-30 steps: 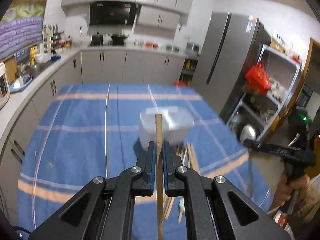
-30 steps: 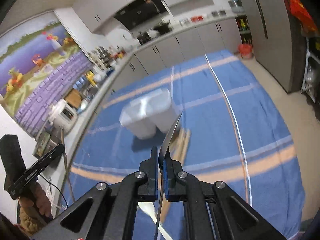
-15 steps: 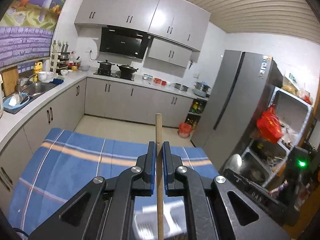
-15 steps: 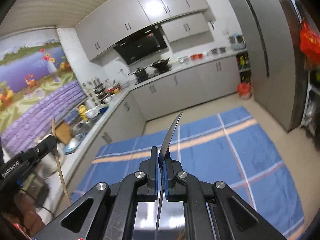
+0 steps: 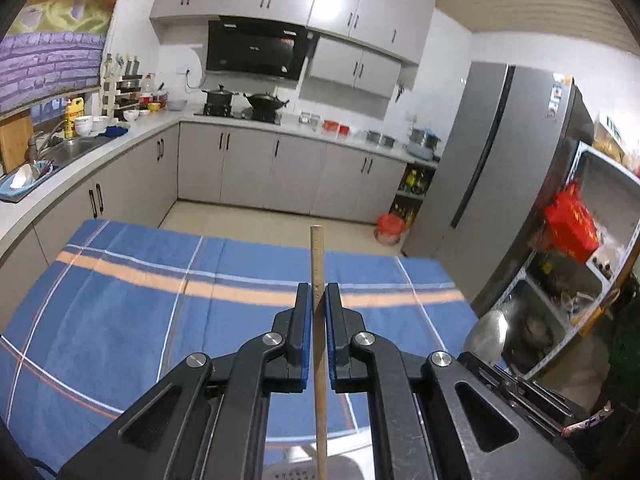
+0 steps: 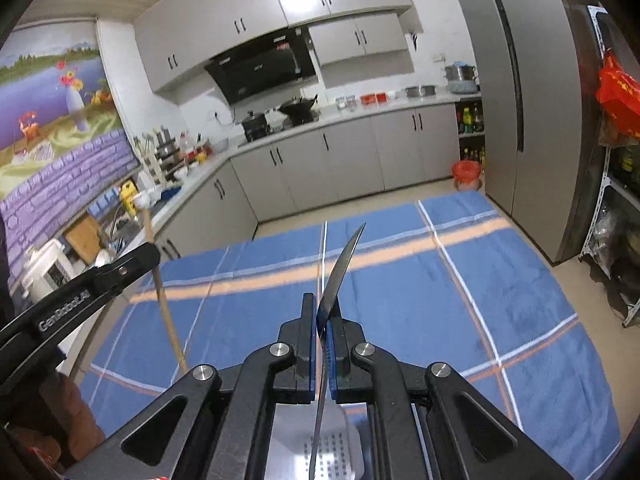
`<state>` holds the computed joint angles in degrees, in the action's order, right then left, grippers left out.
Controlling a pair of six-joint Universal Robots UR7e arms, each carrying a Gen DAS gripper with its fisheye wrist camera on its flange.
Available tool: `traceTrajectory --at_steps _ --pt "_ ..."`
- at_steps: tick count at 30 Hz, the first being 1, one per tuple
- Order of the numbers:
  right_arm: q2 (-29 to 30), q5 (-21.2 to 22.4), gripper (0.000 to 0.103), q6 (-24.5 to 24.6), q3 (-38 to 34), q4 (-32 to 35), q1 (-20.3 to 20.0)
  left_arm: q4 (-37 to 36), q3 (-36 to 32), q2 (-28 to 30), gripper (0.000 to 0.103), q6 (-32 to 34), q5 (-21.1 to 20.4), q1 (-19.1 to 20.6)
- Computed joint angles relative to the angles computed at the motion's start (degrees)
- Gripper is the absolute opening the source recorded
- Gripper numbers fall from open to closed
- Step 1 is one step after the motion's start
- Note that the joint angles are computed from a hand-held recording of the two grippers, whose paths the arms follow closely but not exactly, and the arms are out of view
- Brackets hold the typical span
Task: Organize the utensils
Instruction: 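Lift the chopstick with the left tool while the right tool carries the metal spoon to the caddy, then drop the chopstick and metal spoon into the caddy, opening both tools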
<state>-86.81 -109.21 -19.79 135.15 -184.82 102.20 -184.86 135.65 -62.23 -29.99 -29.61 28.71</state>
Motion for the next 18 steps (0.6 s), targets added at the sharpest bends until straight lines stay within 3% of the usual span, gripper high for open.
traceTrajectory --at_steps 7,9,11,13,15,18 --pt "-1.3 -2.0 0.006 -2.9 2.4 3.2 0.2 5.8 2.4 -2.6 0.006 -3.2 -0.1 -2.0" --pt "-2.2 -2.1 0.010 -3.1 2.8 4.6 0.0 8.5 2.7 -4.0 0.007 -5.0 0.0 -2.7" --pt "-3.1 -1.8 0.026 -3.1 3.2 5.3 -0.1 11.6 3.3 -5.8 0.008 -7.2 0.3 -3.9" --pt "-4.0 -1.8 0.035 -3.1 3.5 5.7 0.4 15.7 4.2 -8.5 0.012 -10.4 1.1 -5.6" --pt "-5.8 -1.8 0.035 -3.3 4.0 6.8 0.8 20.7 5.3 -11.4 0.028 -14.6 2.1 -7.9" --pt "-9.9 -1.1 0.036 -3.1 5.0 9.7 1.3 32.5 7.2 -17.8 0.034 -23.8 4.6 -12.7"
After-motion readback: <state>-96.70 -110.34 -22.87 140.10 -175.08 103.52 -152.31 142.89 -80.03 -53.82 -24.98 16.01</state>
